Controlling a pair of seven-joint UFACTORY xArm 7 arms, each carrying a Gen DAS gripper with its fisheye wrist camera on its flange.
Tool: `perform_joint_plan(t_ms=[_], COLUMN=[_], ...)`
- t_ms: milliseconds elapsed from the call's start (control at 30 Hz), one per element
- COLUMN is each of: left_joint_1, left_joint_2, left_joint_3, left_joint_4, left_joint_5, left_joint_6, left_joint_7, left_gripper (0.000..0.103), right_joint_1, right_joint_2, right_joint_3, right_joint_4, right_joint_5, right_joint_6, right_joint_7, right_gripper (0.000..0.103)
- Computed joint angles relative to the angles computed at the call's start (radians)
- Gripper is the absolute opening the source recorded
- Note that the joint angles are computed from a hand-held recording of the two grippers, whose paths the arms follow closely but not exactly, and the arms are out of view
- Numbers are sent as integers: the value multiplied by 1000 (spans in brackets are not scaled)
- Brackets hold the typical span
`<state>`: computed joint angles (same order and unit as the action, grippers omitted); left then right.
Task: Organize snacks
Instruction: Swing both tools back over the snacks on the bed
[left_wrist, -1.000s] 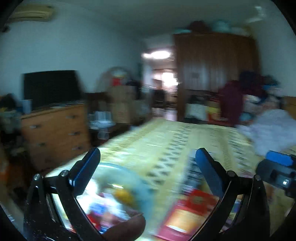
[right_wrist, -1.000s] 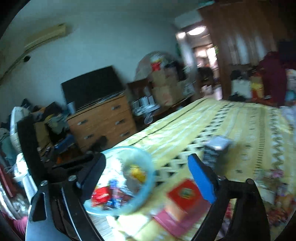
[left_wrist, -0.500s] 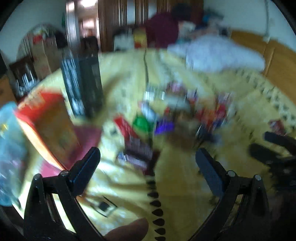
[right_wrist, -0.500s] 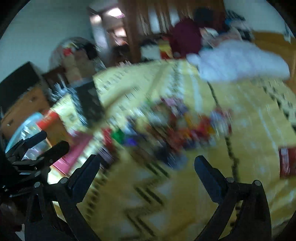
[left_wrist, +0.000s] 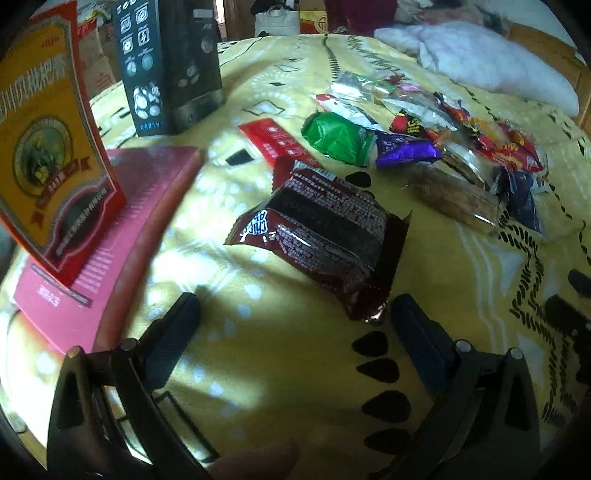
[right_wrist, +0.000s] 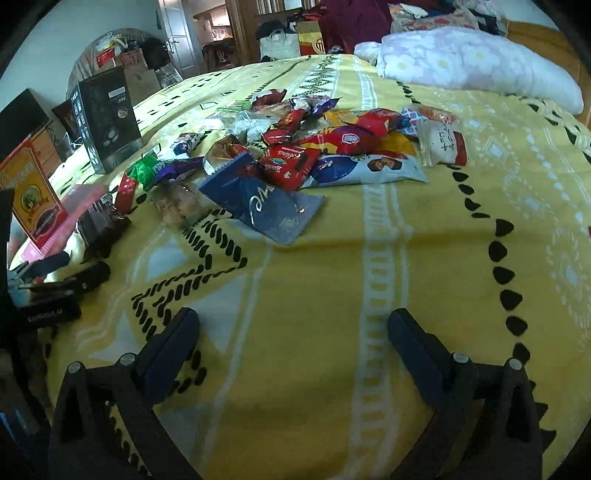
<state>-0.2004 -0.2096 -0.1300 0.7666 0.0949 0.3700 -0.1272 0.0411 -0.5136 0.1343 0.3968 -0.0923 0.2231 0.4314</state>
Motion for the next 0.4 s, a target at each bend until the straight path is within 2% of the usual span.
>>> perform_joint_plan(t_ms=[400], left_joint_1=[-6], left_joint_2=[43], left_joint_3=[7], left_joint_4=[5], left_joint_5=[-4], left_joint_6=[-52], left_joint_7=[18], left_gripper=[103], right_joint_1=[-30], right_joint_2=[48], right_joint_3=[31], right_joint_4=[14], right_joint_5=[-29], right_joint_6=[-48], right_joint_7=[24], right_gripper=[103])
